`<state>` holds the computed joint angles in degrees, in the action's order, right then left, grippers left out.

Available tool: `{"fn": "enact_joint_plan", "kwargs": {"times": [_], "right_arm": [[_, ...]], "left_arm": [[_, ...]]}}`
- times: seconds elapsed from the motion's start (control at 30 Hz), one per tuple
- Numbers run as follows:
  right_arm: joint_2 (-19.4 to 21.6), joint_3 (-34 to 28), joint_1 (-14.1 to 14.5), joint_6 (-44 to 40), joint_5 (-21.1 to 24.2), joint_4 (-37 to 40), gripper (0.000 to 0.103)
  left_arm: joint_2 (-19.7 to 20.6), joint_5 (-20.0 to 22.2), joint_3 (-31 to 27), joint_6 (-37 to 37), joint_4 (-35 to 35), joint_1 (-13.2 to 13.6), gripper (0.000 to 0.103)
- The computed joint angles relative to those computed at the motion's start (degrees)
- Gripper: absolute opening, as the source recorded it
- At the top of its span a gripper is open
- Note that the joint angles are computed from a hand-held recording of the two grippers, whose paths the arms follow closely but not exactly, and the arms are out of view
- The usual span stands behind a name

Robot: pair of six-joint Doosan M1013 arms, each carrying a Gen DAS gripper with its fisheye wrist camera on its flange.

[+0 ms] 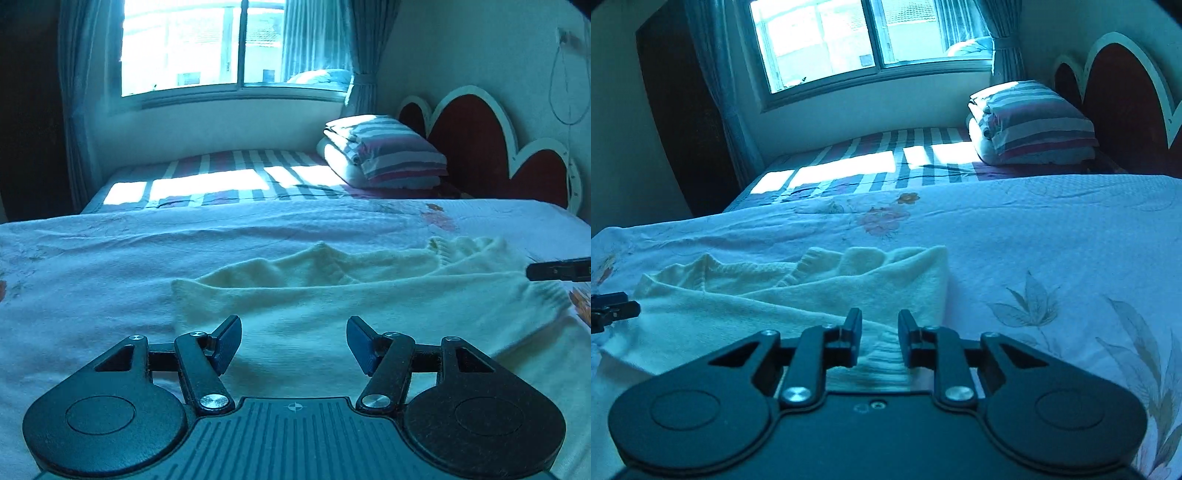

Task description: Fold small clothes

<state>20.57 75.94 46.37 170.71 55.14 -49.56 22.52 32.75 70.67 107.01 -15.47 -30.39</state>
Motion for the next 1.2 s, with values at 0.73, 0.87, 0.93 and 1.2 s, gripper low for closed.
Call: {"fn": "enact_joint_plan", "kwargs": {"times": [0.73, 0.87, 0.93, 1.2], "right_arm": [[-9.05, 12.02, 6.2, 8.87, -6.11, 0.84, 0.032], [-10.52, 13.6, 7.74, 12.11, -6.92, 2.93, 0.032], [-11.22, 14.24, 8.96, 12.93, -6.28, 3.14, 0.034], [-15.06, 18.79, 15.59, 28.24, -2.62, 1.88, 0.039]], "left_arm": [[-11.91, 3.87, 13.74, -32.12, 32.38, -6.9, 0.09], [-14.05, 4.7, 15.56, -32.87, 32.18, -7.6, 0.09], [-15.33, 4.91, 16.8, -32.32, 31.29, -7.71, 0.09], [-24.62, 7.9, 27.71, -23.45, 10.15, -1.25, 0.09]]}}
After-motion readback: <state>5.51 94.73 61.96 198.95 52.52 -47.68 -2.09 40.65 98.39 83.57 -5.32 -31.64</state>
